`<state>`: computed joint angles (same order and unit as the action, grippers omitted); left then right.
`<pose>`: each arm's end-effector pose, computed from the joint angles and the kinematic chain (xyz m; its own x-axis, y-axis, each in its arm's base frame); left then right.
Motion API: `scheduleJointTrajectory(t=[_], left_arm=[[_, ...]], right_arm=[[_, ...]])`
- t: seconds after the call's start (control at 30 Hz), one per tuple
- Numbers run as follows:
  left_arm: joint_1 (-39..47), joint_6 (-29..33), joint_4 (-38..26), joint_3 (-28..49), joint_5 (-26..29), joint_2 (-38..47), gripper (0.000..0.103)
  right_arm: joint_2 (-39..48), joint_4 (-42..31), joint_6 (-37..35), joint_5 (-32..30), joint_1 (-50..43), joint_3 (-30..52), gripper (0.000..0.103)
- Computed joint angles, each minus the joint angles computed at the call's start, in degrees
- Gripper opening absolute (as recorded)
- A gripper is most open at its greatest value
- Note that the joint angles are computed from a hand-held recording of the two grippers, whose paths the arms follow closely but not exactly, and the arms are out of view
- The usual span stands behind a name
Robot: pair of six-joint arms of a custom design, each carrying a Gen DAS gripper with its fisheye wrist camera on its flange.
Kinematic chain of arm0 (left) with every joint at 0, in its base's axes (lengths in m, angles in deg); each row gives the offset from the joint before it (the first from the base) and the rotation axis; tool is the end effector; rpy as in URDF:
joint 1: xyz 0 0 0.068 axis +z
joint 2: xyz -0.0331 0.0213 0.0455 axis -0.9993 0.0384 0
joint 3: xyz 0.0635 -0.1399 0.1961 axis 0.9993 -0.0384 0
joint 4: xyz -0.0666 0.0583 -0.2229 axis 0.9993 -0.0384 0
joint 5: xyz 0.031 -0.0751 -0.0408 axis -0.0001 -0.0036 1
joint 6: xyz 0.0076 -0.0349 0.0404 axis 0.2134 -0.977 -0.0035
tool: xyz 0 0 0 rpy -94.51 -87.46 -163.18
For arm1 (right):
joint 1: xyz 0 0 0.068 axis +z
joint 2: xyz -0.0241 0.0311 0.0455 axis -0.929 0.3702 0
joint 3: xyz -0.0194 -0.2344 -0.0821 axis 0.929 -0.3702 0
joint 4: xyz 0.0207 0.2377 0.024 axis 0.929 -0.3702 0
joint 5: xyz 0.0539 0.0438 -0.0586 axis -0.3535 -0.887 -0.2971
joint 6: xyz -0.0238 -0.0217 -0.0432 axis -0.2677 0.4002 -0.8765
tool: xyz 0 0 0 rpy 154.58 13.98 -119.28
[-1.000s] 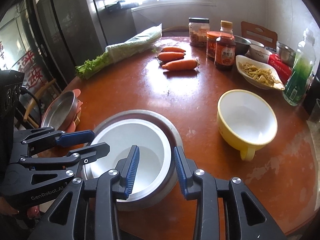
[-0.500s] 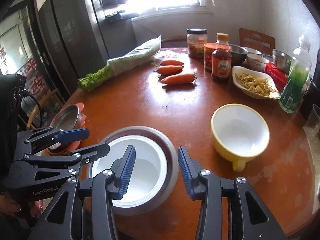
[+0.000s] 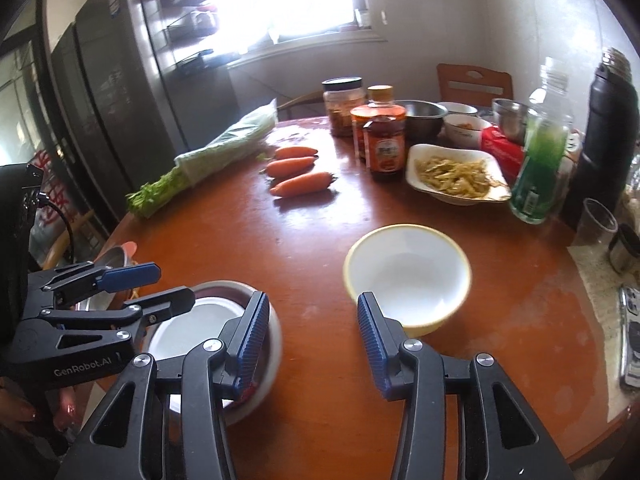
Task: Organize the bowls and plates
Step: 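Move the left tool to the yellow-rimmed handled bowl and grip its rim, then lift the yellow-rimmed bowl with the left tool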
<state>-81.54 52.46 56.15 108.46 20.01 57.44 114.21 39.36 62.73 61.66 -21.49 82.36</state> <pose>0.3507 0.0182 0.1393 -0.4807 0.6257 -0.6144 0.8216 0.5662 -0.0662 0.2124 0.1939 0.1597 -0.5773 0.4676 -0.6694 0.4566 0.8645 0.2101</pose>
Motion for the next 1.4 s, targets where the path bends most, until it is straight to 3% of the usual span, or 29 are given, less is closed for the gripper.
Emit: scheduleJointTrajectory(t=[0.27, 0.6, 1.0, 1.4], left_arm=[[-5.23, -2.53, 1.83, -2.36, -1.25, -2.26, 0.054], [-12.92, -8.58, 4.46, -2.89, -4.35, -2.03, 0.054], [-20.95, -15.41, 9.68, -2.42, -10.28, 2.08, 0.054], [-24.63, -19.42, 11.14, 1.60, -14.59, 8.57, 0.054]], right_arm=[[-4.08, -3.13, 1.15, 0.97, -0.82, -2.63, 0.048], [-9.37, -1.61, 2.72, 0.32, -4.54, -11.05, 0.048], [-9.60, 11.49, -3.74, -5.89, -13.13, -21.01, 0.047], [-5.80, 22.21, -10.60, -11.70, -19.74, -24.27, 0.030]])
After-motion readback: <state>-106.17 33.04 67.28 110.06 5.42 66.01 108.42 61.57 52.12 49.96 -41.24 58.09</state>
